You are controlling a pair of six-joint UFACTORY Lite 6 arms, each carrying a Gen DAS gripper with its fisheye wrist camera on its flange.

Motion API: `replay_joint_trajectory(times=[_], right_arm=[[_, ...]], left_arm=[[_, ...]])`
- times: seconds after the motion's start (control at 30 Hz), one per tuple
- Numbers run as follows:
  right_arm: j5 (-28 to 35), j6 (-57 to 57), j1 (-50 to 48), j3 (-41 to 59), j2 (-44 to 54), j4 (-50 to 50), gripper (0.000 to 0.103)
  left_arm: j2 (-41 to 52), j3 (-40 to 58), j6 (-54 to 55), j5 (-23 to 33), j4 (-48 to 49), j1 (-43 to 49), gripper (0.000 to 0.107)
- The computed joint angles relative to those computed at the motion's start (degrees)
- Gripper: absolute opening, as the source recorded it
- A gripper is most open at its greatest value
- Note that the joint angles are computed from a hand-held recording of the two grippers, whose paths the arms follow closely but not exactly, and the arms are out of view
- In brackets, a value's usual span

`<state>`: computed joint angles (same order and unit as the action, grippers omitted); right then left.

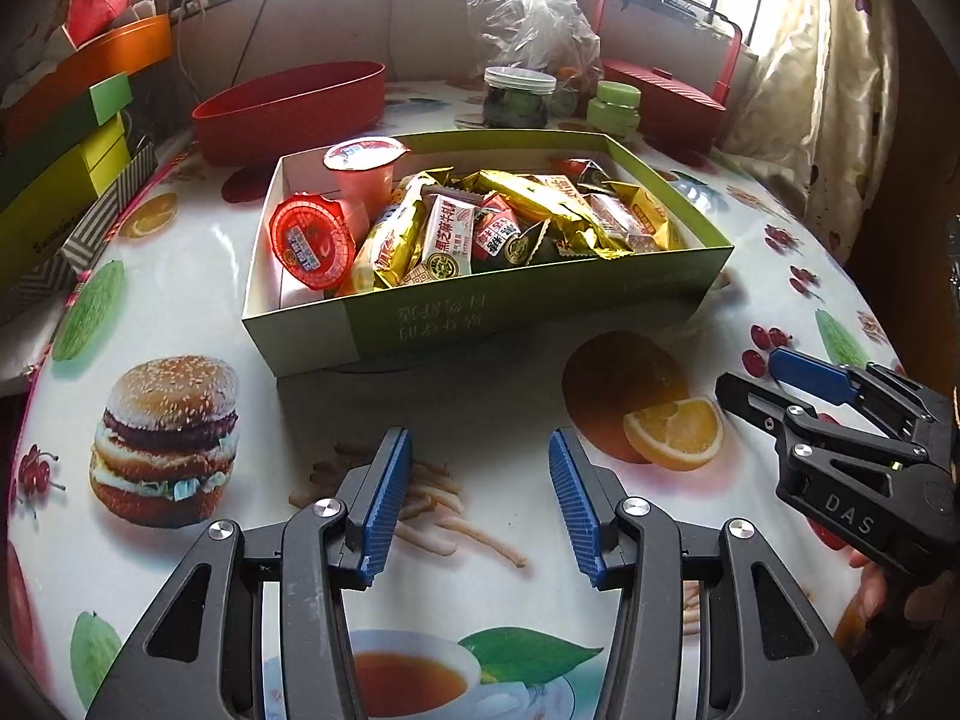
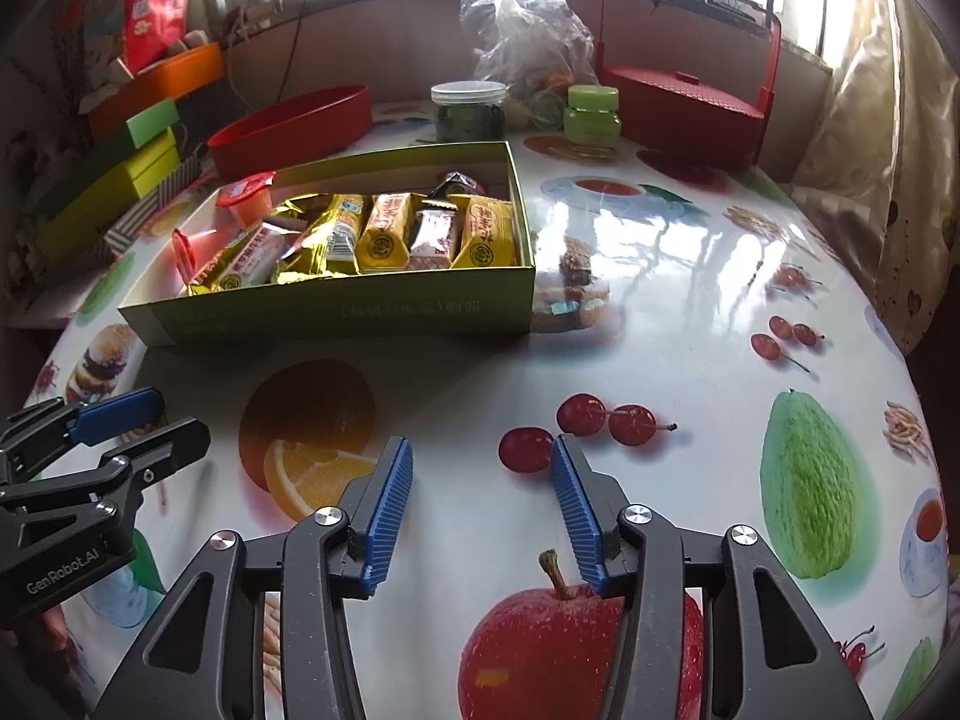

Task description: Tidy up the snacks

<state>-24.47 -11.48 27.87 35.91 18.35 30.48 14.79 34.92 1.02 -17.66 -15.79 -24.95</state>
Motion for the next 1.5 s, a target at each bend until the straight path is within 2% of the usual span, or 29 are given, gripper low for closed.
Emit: replay_joint_trajectory(times=[0.23,0.57,1.5], right_arm=[[-0.86,-3.77,1.51,-0.5,-0.03,5.1,0.055],[-1.21,-3.67,1.58,-0.73,-0.1,6.01,0.058],[-1.43,-3.39,1.56,-0.89,-0.01,5.68,0.058]], left_arm=[[0.53,-0.66,5.74,-2.56,-8.18,-2.28,0.049],[0.86,-1.24,5.21,-4.79,-10.51,-3.58,0.052],[1.52,-0.33,10.52,-4.83,-16.28,-4.8,0.052]])
